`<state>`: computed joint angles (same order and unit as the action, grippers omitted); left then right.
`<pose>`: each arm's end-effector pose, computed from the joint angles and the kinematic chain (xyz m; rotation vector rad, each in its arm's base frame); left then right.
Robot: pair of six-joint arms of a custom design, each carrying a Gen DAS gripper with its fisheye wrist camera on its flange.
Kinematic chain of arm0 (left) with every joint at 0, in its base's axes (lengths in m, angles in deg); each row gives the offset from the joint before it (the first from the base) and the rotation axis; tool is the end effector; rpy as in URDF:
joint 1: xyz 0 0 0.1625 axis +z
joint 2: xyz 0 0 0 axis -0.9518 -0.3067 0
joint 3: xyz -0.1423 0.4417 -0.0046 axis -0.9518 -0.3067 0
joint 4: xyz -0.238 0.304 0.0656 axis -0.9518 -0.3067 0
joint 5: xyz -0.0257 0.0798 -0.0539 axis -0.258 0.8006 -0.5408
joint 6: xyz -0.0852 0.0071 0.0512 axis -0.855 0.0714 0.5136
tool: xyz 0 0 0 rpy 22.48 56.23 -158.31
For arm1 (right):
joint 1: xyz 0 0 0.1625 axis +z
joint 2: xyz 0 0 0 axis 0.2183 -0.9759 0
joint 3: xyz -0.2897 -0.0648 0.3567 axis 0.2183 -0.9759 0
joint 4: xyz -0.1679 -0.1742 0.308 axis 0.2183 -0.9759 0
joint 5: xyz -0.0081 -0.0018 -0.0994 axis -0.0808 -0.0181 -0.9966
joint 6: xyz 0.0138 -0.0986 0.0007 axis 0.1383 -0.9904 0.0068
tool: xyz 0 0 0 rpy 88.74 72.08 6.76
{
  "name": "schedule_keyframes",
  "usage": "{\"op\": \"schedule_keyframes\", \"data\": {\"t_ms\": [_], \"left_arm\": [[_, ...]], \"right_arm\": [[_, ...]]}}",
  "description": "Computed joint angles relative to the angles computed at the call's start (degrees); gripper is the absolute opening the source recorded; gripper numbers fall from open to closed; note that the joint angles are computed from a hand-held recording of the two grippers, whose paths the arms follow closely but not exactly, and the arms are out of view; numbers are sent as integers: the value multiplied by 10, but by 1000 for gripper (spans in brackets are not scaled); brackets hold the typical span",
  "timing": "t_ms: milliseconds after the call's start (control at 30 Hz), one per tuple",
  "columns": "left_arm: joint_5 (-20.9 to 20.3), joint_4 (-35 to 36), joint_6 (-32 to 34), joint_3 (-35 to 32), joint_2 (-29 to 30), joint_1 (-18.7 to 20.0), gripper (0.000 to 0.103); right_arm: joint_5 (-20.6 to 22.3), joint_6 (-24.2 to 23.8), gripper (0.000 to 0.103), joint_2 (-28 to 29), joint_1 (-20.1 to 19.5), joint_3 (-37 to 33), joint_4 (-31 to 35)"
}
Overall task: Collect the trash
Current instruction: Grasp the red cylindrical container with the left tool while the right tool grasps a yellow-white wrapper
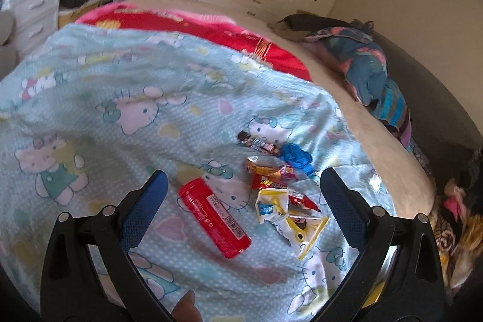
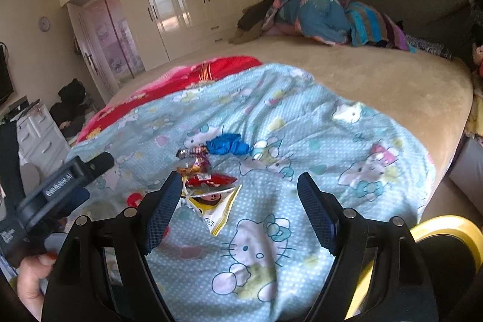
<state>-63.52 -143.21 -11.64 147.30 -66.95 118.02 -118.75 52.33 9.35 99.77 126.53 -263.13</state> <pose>-0.1319 -0.4562 0.2539 -0.2242 2.2498 -1.3599 0.2971 -0.4781 0.1038 0.6299 -2.5229 1.0280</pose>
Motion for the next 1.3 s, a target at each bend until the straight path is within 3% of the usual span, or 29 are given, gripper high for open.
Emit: {"op": "schedule_keyframes", "data": {"t_ms": [267,400,700,800,867,967,1200,1300], "left_arm": [[-28,60,-54,-29,5,40,93],[-34,101,-91,-45,9,58,93],[-66,192,-157,-76,17,90,72],[-83,191,-166,-75,16,99,70],[-92,192,-166,-77,17,103,59],[-103,194,-170,-79,17,108,57],[-120,222,-182,-93,24,122,55],[-115,243,-182,-99,27,121,44]], "right_arm": [[8,19,76,35,-20,-37,49],[7,20,70,47,-27,-50,70],[31,39,52,61,-48,-73,123],[51,48,44,65,-56,-83,147],[57,49,40,68,-59,-89,158],[69,52,32,72,-64,-94,174],[85,53,17,73,-67,-87,156],[85,54,13,70,-64,-72,130]]}}
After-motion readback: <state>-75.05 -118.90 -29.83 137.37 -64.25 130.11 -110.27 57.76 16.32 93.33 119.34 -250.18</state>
